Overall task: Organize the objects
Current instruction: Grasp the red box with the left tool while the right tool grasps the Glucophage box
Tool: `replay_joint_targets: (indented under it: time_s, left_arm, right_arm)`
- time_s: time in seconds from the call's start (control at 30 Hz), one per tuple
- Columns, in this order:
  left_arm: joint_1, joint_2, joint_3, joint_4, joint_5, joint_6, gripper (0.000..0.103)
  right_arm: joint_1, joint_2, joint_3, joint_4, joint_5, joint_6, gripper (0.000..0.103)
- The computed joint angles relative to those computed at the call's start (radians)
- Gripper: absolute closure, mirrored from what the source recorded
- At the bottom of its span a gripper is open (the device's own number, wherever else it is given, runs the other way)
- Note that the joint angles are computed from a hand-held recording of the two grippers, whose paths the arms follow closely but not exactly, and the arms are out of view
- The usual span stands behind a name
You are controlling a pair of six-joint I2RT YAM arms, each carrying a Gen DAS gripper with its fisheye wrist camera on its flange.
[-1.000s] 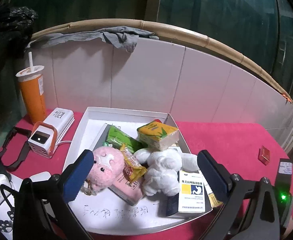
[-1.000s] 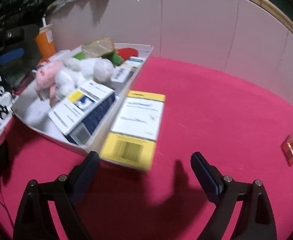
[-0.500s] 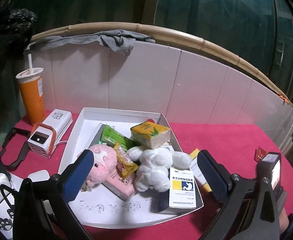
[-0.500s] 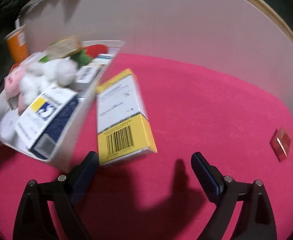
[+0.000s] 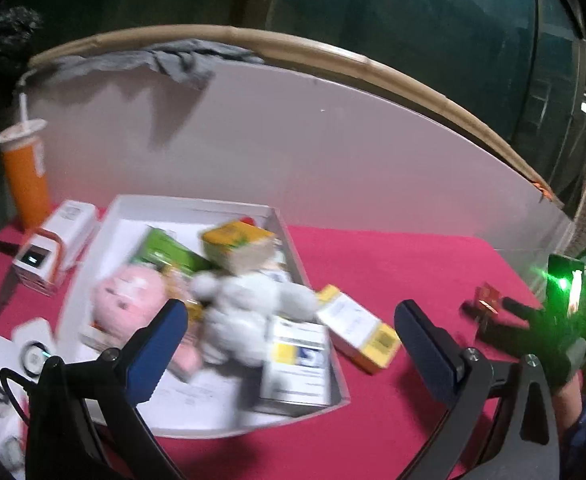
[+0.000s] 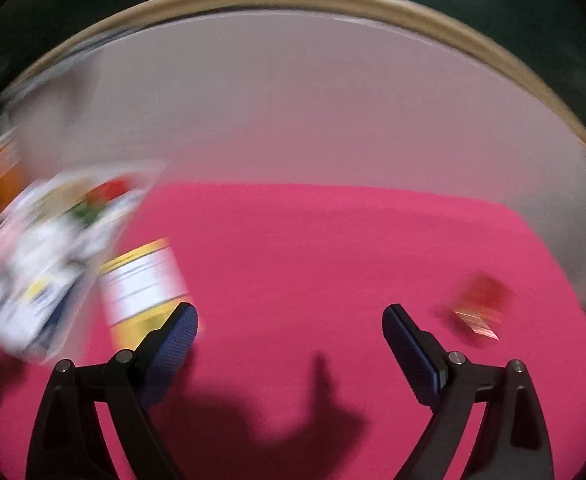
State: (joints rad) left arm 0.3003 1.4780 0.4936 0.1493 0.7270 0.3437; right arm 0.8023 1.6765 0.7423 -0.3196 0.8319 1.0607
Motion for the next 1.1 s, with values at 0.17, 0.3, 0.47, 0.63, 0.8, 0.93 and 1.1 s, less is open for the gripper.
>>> replay_joint_targets:
  time_s: [0.17, 0.3, 0.47, 0.63, 0.8, 0.93, 1.1]
  left_arm:
    - [-0.05, -0.003, -0.018, 0.03, 0.002, -0.112, 0.0]
    - [-0.023, 0.025, 0.006, 0.054, -0.016, -0.173, 0.0]
    - [0.03, 0.061, 0.036, 0.046, -0.026, -0.159, 0.0]
    - [0.067, 0.084, 0.066, 0.04, -0.024, -0.165, 0.0]
    - [0.028, 0.065, 0.066, 0.037, -0.053, -0.169, 0.0]
    - [-0.103, 0.017, 0.033, 0.062, -0.125, -0.167, 0.0]
    - [-0.403, 0.02, 0.003, 0.129, -0.287, -0.182, 0.0]
  right_arm:
    - [-0.122, -0.293, -0.281, 0.085, -0.052, 0.075, 0.007]
    - [-0.026, -0.164, -0.226, 0.366, -0.187, -0.365, 0.007]
    - [-0.001, 0.126, 0.034, 0.381, -0.306, -0.627, 0.007]
    - [-0.054, 0.276, 0.158, 0.385, -0.438, -0.715, 0.007]
    - [-0.101, 0.402, 0.289, 0.354, -0.465, -0.745, 0.013]
    - [-0.092, 0.34, 0.19, 0.397, -0.431, -0.678, 0.041]
    - [-0.088, -0.018, -0.249, 0.51, -0.356, -0.447, 0.041]
